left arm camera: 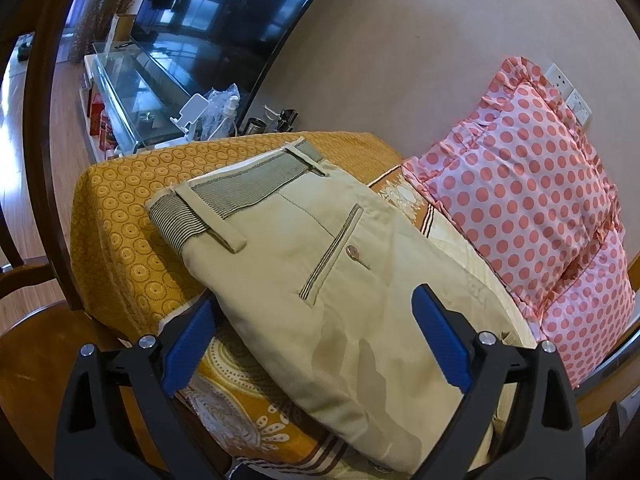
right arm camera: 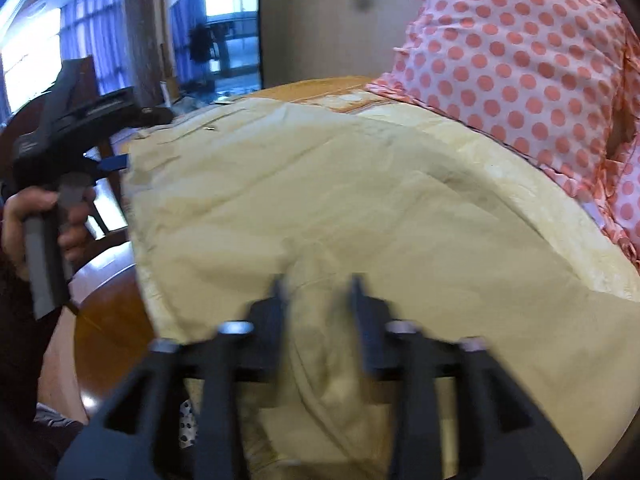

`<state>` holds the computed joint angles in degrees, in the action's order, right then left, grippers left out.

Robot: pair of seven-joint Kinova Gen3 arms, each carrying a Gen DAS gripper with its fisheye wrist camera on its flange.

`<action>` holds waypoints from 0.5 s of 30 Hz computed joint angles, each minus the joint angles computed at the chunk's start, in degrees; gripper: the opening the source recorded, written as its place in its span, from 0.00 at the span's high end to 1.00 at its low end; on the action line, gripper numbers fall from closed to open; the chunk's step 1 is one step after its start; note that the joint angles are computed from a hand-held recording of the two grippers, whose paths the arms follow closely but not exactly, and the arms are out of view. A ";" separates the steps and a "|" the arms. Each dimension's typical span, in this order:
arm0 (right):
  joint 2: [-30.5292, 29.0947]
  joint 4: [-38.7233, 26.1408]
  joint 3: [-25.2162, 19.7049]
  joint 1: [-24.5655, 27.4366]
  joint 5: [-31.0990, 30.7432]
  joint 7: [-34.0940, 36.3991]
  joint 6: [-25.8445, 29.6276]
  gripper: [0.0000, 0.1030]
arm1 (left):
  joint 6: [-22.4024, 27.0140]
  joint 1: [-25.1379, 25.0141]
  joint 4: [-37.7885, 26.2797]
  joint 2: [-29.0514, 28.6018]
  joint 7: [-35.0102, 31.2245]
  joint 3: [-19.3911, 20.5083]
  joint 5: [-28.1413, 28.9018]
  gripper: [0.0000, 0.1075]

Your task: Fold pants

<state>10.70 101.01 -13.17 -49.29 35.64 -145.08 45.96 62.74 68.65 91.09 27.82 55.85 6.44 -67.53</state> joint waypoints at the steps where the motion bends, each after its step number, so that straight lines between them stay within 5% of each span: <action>1: -0.77 0.88 0.47 -0.84 0.67 -0.84 -1.06 0.27 | -0.08 0.06 0.14 -0.02 0.70 -0.16 -0.23 0.11; 5: -4.45 4.58 -0.73 0.96 0.84 -2.64 -6.76 0.22 | -0.19 -0.16 0.24 -0.05 2.41 -0.30 -0.56 0.12; 8: -7.67 7.53 -1.40 2.48 1.79 -6.97 -9.14 0.21 | -0.15 -0.32 0.30 -0.09 3.30 -0.31 -0.62 0.26; 11: -10.37 10.01 -2.96 4.56 3.48 -11.07 -9.11 0.20 | -1.74 -0.99 1.58 -0.57 6.72 -0.51 -0.47 0.58; 12: -11.39 10.96 -3.63 5.26 4.21 -12.73 -8.75 0.20 | -1.61 -0.95 1.91 -0.58 7.84 -0.56 -0.43 0.76; 15: -13.94 13.15 -5.70 7.53 5.02 -15.55 -7.99 0.18 | -3.59 -0.90 4.65 -1.82 11.68 -0.89 -2.28 0.87</action>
<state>-3.24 114.16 -18.88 -41.76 40.66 -160.63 37.97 59.16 67.75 95.74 25.99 67.53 5.55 -69.81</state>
